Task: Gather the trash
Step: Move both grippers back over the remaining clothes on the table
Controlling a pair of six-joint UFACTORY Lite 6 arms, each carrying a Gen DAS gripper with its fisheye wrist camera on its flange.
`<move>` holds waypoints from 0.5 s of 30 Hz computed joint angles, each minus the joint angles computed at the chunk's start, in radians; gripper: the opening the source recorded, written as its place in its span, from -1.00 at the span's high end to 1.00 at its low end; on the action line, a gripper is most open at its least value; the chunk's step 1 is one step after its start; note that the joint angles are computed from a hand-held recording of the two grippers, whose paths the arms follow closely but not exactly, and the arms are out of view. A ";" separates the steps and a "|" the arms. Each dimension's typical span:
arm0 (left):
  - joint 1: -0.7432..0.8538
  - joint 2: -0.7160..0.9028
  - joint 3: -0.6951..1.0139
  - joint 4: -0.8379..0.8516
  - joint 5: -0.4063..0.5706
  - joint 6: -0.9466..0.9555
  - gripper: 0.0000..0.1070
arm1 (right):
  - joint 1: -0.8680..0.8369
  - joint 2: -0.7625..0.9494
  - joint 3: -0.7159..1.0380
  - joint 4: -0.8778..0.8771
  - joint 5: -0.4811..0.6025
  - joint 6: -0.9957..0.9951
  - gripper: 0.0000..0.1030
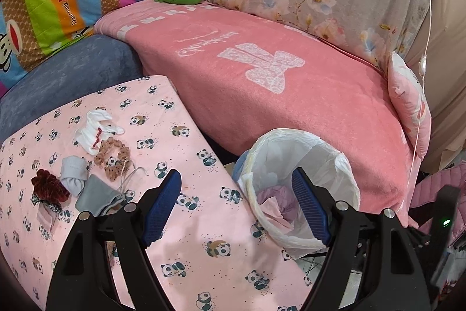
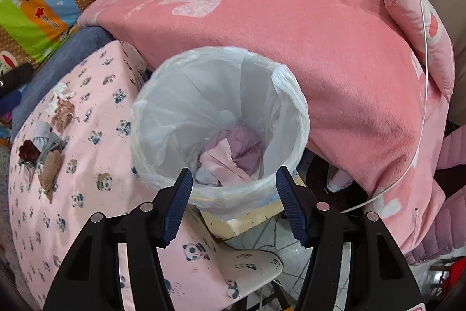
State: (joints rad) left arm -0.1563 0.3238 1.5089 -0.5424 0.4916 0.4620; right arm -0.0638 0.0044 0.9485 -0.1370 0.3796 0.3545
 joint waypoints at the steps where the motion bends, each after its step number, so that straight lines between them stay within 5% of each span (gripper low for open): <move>1: 0.008 -0.001 -0.006 0.004 -0.001 -0.002 -0.39 | 0.006 0.004 0.020 0.018 0.000 -0.010 -0.17; 15: 0.227 0.001 -0.101 -0.007 -0.050 0.067 -0.54 | 0.278 0.103 0.248 0.002 -0.053 0.139 -0.17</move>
State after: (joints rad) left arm 0.0708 0.3253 1.4076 -0.5493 0.4411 0.5291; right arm 0.2141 0.1075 1.1967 -0.1349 0.3270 0.4932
